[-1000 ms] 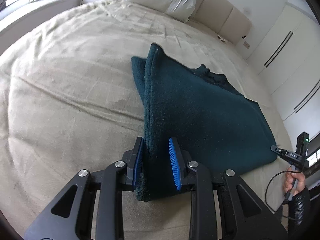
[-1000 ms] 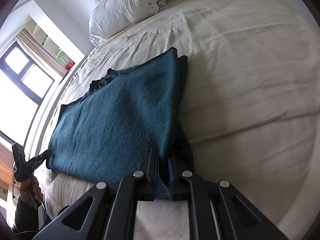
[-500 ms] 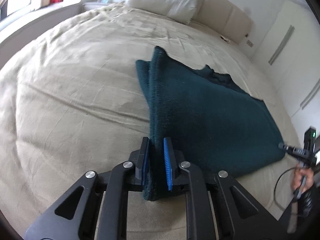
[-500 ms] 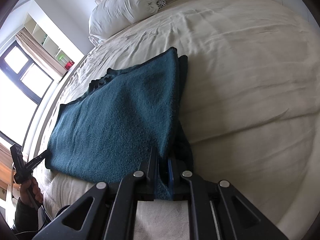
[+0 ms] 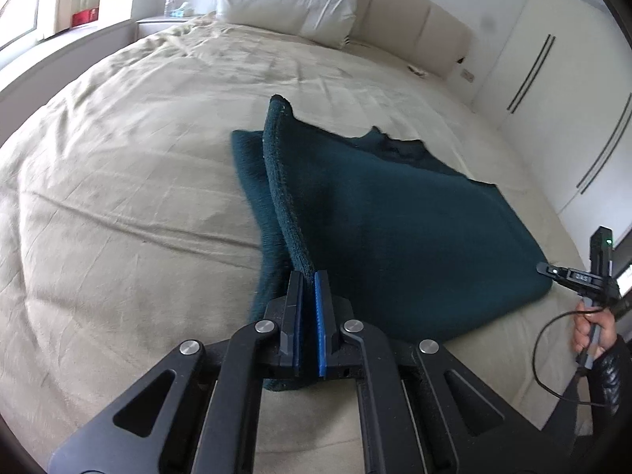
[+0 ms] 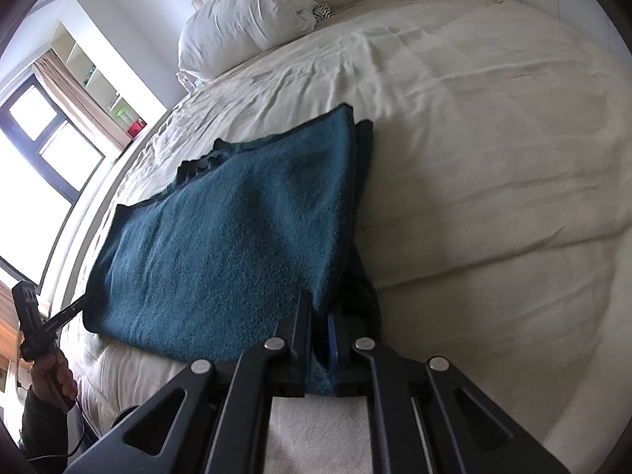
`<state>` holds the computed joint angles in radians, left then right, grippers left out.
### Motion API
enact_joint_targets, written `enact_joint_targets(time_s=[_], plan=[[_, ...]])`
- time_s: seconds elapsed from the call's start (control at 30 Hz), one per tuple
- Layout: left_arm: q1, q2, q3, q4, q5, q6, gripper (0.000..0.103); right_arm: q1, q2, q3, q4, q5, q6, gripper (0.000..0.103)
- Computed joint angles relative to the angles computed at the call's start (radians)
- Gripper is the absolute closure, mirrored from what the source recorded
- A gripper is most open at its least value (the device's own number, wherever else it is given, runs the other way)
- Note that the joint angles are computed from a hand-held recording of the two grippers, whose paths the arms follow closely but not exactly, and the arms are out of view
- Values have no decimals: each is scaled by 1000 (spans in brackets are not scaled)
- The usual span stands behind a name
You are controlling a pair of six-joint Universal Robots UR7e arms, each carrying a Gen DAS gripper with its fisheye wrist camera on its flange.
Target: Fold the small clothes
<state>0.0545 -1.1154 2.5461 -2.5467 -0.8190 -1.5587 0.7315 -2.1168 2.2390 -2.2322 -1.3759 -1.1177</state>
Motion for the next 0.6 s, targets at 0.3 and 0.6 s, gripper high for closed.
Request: enact_joint_targets(time_s=[0.3, 0.6], plan=[[-37, -92, 85, -17, -36, -106, 99, -25, -4, -37, 71, 13, 2, 96], [-19, -57, 108, -59, -68, -126, 99, -52, 21, -27, 47, -18, 15, 97]])
